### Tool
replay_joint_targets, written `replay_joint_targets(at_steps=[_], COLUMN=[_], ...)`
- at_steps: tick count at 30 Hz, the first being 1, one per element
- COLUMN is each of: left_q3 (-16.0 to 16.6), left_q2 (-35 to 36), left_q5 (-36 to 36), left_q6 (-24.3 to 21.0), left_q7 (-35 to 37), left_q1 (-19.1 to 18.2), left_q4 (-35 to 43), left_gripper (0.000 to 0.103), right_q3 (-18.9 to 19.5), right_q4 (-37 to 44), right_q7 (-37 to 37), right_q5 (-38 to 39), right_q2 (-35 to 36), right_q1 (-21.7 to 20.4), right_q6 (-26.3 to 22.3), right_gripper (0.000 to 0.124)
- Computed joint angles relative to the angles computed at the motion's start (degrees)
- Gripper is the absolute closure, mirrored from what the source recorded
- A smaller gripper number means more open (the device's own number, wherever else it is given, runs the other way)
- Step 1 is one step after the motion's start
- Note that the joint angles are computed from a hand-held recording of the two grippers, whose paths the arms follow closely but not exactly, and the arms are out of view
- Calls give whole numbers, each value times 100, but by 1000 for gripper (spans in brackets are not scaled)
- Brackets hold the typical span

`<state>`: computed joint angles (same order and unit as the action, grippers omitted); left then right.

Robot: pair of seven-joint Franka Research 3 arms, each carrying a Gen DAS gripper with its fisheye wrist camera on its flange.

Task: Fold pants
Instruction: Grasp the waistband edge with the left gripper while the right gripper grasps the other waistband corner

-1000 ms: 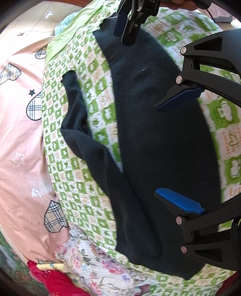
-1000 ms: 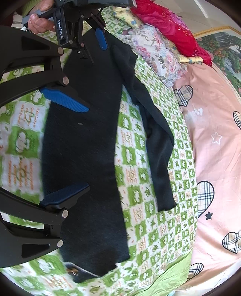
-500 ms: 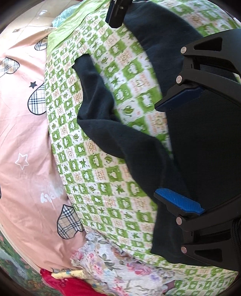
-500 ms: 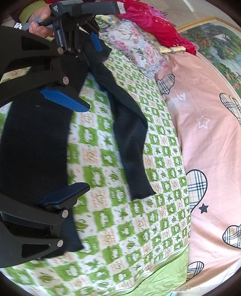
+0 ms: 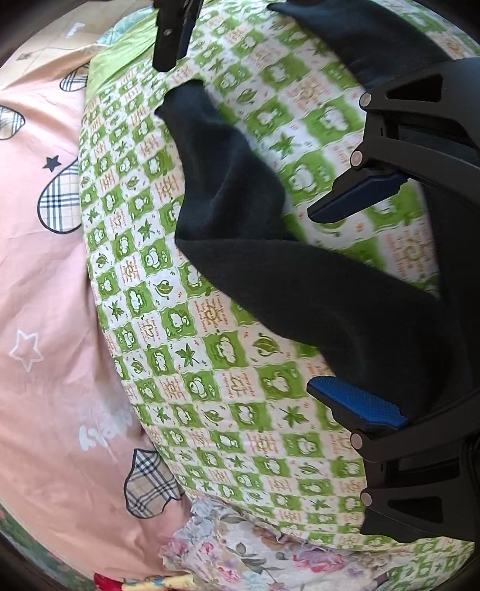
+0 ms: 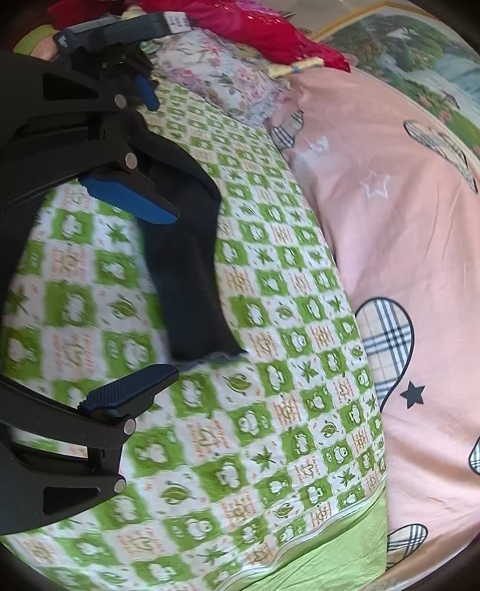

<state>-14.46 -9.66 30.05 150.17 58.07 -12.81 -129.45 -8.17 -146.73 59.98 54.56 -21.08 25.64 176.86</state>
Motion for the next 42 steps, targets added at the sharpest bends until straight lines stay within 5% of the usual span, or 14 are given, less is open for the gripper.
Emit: replay_joint_targets(at_steps=[6,12,15,17,20,23,34,42], left_q3=[182,301,325,375,357,392,941,1103], left_q2=[327,426,411,401,350,190,-1191,-1868], left_q5=[-476,-1260,-1544,-2015,-2191,-2489,-4374,-4754], left_q6=[47,112,148,154,198,322,413,403], left_q7=[580,1264,1535,1912,2091,2367,4062,4478], left_q1=[17,45,51,9,9,-40,-860,-1389], left_q4=[237,289,274,282,257,114,-962,-1678], left_gripper=[18,27,49,74,87,90,91,91], right_q3=[-51,238,393,503,617,619,323,33], right_q4=[856,1438,1522,1529,1499,1435,655,-431], right_q7=[-208,-227,-648,-921,-1203,-1587,-3197,-3822], right_q5=[-86,-317,57,306,530,917,1967,2041], right_q2=[880,1533,1618,1613,1552,1387,187,-900], right_q1=[-387,-897,-1043,-1142,-1229,-1234,-1129,-1044], right_q6=[-570,-1103,-1136,-1126,-1092,-1060,-1260,-1384], right_gripper=[50,84,108,118,120,121,121,121])
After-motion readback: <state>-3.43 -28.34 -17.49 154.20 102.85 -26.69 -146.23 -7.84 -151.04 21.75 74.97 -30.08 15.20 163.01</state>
